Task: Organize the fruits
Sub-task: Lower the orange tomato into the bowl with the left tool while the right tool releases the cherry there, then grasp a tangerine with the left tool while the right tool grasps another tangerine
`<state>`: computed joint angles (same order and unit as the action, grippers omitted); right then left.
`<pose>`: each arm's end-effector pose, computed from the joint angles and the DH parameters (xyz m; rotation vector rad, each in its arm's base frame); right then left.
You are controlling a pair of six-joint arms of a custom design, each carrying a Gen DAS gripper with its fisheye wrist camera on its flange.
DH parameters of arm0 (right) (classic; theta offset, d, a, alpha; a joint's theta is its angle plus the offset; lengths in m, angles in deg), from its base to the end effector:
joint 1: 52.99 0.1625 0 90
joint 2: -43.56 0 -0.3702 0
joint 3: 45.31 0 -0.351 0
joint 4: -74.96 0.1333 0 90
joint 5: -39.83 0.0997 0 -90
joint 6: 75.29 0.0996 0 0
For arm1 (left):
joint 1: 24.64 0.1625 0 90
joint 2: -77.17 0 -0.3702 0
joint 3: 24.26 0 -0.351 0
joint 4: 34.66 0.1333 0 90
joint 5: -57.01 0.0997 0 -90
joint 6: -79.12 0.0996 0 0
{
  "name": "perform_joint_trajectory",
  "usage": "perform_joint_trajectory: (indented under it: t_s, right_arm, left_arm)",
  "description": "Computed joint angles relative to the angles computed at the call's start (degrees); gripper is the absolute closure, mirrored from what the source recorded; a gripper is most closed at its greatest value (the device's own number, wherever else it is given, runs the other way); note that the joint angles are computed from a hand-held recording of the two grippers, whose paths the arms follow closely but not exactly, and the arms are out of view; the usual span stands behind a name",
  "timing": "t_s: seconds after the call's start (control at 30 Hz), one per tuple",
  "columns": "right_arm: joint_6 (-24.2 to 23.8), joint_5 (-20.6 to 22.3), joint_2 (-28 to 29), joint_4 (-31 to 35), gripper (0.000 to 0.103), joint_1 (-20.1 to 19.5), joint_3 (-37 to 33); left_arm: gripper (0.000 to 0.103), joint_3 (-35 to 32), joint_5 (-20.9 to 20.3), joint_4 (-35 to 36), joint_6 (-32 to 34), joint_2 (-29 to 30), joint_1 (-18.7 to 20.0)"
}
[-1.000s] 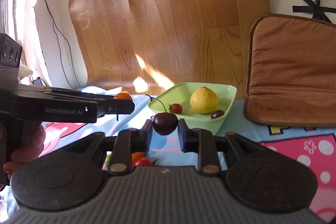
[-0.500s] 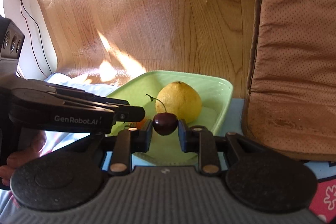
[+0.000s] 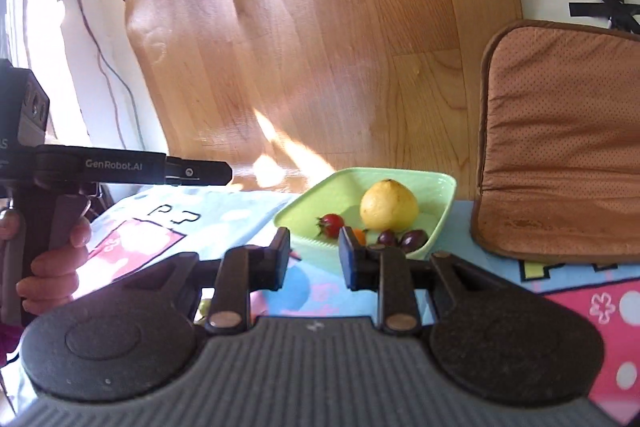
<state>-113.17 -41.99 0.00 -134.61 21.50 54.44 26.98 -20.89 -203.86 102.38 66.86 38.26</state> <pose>-0.0174 -0.6141 0.1709 0.5687 -2.3308 1.3990 -0.2126 -0.7539 -0.0159 1.0965 2.5739 -0.9794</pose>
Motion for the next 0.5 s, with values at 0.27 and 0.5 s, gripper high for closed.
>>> perform_joint_trajectory:
  t_s: [0.27, 0.5]
  right_arm:
    - [-2.31, 0.2, 5.68, -23.68, 0.074, -2.76, 16.39]
    - [-1.95, -6.09, 8.01, -28.21, 0.074, -2.5, 18.27]
  left_arm:
    - [0.065, 28.49, 3.47, -14.94, -2.38, -11.02, 1.89]
    - [0.065, 35.55, 3.67, -19.72, 1.42, -10.65, 0.28]
